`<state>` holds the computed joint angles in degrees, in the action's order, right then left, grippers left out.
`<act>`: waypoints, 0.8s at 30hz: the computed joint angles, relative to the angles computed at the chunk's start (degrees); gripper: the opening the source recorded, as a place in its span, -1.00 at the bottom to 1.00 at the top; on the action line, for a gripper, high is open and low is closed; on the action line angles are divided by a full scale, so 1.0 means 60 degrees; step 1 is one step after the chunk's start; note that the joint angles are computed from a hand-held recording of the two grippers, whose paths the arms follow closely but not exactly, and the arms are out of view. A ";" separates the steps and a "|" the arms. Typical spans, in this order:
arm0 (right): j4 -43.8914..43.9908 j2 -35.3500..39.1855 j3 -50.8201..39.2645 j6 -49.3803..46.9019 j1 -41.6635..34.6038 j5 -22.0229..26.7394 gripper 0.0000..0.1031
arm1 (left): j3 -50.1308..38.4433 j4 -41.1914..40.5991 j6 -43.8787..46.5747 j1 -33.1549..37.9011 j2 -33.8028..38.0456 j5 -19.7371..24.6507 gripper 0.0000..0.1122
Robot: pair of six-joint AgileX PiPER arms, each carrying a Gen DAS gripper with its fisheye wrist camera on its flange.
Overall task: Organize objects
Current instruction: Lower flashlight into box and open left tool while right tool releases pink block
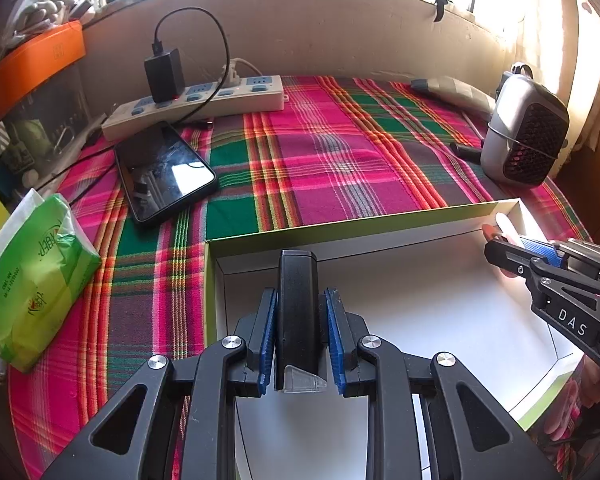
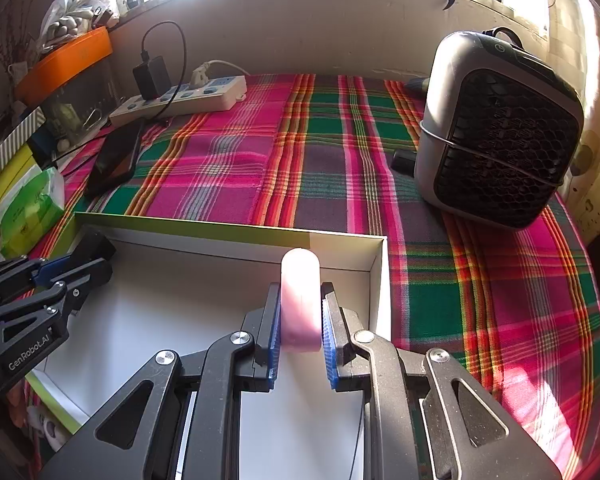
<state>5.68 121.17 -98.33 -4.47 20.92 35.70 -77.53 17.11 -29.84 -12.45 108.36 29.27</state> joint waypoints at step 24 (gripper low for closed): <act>-0.0259 0.0003 0.0006 0.0194 0.0057 -0.0063 -0.59 | 0.0000 -0.0297 0.0304 0.0121 0.0002 -0.0129 -0.60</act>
